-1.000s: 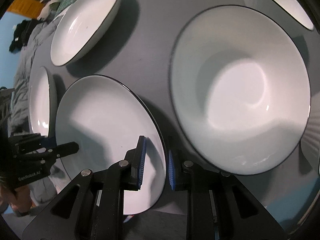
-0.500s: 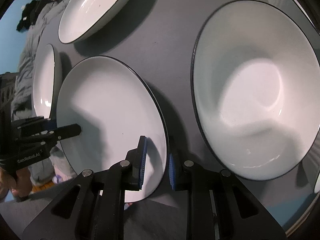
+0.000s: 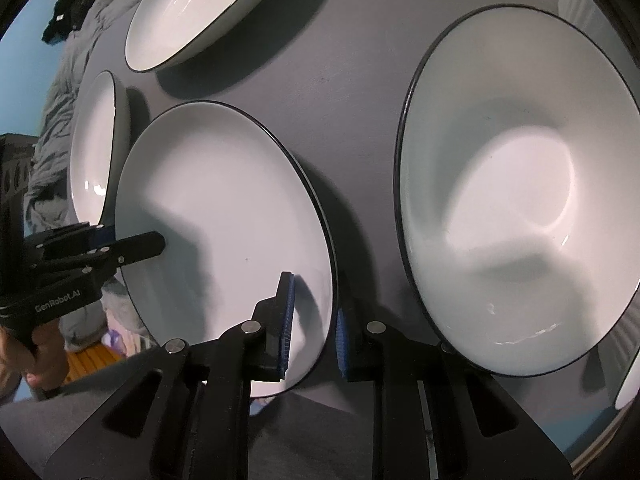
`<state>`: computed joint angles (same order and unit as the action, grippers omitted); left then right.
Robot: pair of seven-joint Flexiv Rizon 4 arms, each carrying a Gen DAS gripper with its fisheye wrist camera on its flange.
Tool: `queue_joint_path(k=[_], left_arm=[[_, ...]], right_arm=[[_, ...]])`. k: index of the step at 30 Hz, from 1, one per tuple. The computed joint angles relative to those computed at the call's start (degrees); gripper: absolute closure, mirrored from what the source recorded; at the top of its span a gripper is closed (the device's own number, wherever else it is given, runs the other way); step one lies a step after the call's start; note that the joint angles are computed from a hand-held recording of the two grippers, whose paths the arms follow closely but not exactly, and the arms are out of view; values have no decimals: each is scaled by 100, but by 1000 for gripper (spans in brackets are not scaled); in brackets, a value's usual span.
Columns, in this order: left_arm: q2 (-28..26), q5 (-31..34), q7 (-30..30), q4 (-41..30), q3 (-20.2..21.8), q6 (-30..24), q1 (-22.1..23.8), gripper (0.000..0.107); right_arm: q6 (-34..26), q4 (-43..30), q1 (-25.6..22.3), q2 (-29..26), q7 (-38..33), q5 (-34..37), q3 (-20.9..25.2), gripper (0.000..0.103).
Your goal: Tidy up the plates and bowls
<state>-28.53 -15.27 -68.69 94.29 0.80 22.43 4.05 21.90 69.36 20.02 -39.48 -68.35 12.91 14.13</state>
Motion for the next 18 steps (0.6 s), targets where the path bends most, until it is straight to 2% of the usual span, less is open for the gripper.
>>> queue_joint_path(k=[12,18], left_arm=[[138,27,-25,-214,-19,-189,-26,82],[81,32,6,-581,-27,-248,3,82]], right_arm=[[68,83,-84,184,52,244,63,87],[-35,-242,-66,92,109,167,-9,87]])
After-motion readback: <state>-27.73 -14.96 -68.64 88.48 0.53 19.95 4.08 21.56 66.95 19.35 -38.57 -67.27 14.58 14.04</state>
